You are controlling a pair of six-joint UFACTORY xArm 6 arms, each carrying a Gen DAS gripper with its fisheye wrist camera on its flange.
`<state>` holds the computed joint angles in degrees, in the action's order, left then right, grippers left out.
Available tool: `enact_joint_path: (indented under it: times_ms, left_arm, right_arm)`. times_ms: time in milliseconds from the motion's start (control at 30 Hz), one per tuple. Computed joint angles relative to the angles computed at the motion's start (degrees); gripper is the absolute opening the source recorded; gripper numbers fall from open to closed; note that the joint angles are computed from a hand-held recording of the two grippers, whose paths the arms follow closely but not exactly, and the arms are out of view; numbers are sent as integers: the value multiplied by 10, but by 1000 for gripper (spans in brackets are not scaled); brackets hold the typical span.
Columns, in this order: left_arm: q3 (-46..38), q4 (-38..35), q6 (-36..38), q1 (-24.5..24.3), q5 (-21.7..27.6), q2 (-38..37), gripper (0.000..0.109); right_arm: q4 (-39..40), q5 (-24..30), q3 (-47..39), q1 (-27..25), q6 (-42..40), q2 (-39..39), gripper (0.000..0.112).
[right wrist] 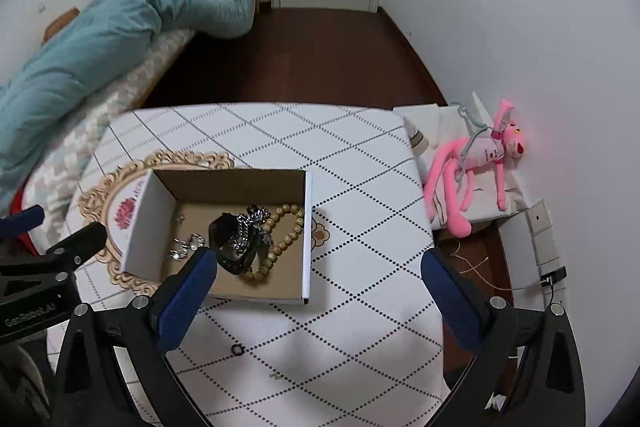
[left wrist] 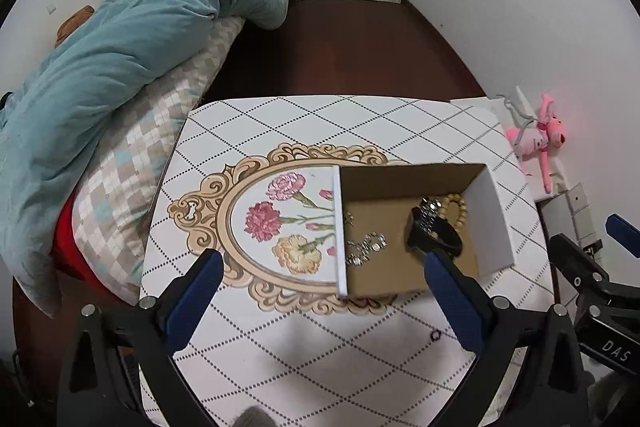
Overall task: Organize jewelry
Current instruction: 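Move both tools back toward the last ring and earring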
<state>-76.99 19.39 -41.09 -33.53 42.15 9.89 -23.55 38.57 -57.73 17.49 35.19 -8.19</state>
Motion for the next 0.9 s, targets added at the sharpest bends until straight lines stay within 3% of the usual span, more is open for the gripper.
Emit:
enact_joint_path:
  times_ms: [233, 367, 433, 500, 733, 833, 900]
  left_arm:
    - [94, 14, -43, -17, -27, -40, 102]
    - [133, 6, -50, -27, -30, -33, 102]
    - [152, 12, -62, -31, -36, -32, 102]
    - [163, 11, -66, -35, -37, -26, 102]
    - [176, 15, -76, -42, -34, -15, 102]
    - [176, 10, -77, -42, -35, -13, 102]
    - [175, 11, -78, -42, -35, -11, 102]
  right_arm:
    - [19, -5, 96, 11, 15, -61, 103]
    - [86, -37, 159, 12, -5, -63, 102]
    - [102, -71, 194, 14, -3, -68, 93]
    - [112, -94, 214, 18, -1, -64, 73]
    - [123, -158, 243, 29, 6, -40, 60]
    - [121, -168, 238, 32, 9, -23, 46]
    - [118, -169, 235, 34, 13, -13, 29]
